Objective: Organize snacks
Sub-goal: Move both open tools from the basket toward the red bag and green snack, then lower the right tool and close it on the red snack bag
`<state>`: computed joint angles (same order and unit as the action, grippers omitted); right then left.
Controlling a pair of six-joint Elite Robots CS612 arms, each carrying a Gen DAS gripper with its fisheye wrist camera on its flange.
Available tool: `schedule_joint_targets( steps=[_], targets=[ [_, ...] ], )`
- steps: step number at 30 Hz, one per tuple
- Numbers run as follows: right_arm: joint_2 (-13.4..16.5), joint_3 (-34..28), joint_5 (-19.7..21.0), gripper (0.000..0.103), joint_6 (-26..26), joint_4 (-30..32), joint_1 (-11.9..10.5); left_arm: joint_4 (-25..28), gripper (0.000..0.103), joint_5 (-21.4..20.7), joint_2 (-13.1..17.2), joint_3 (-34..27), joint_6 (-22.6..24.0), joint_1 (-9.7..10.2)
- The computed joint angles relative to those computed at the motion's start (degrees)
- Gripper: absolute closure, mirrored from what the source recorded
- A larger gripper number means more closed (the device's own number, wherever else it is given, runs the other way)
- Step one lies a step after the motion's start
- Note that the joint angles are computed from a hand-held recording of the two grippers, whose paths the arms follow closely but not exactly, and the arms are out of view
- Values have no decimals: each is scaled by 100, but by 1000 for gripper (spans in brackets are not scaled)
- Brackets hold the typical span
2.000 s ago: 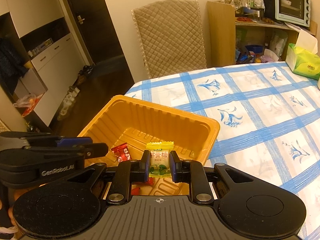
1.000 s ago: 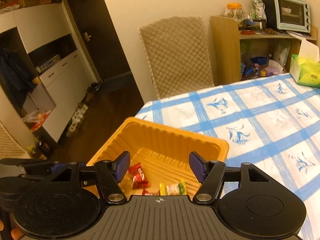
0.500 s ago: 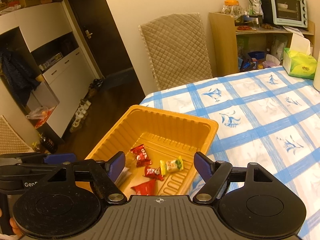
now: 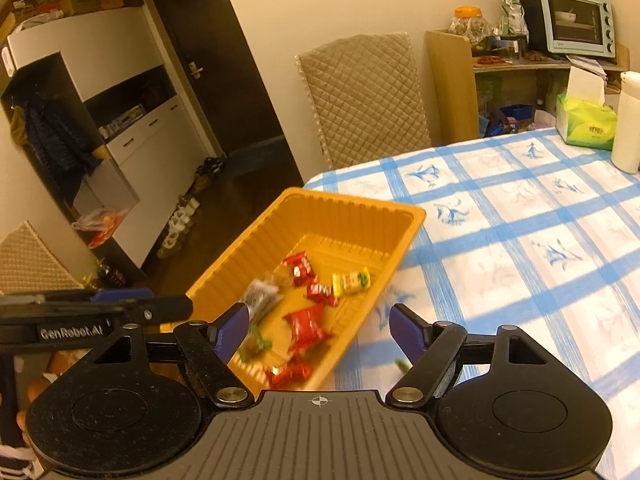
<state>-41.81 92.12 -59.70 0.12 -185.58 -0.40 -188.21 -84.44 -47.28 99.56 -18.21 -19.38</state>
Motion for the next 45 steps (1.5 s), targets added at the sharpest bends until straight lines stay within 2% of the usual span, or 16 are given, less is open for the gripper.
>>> schedule_joint_targets(
  steps=[11, 25, 35, 45],
  targets=[
    [-348, 734, 291, 26, -679, 64, -285, -245, 42, 192, -306, 605, -309, -391],
    [-542, 1237, 382, 26, -1744, 693, -758, 135, 43, 332, -312, 840, -1022, -910],
    [-407, 1144, 370, 26, -2882, 1065, -972, 439, 43, 692, -233, 778, -1460, -1198],
    [-125, 776, 466, 26, -4388, 1483, -1072, 814, 43, 1062, -138, 658, -1973, -1397]
  ],
)
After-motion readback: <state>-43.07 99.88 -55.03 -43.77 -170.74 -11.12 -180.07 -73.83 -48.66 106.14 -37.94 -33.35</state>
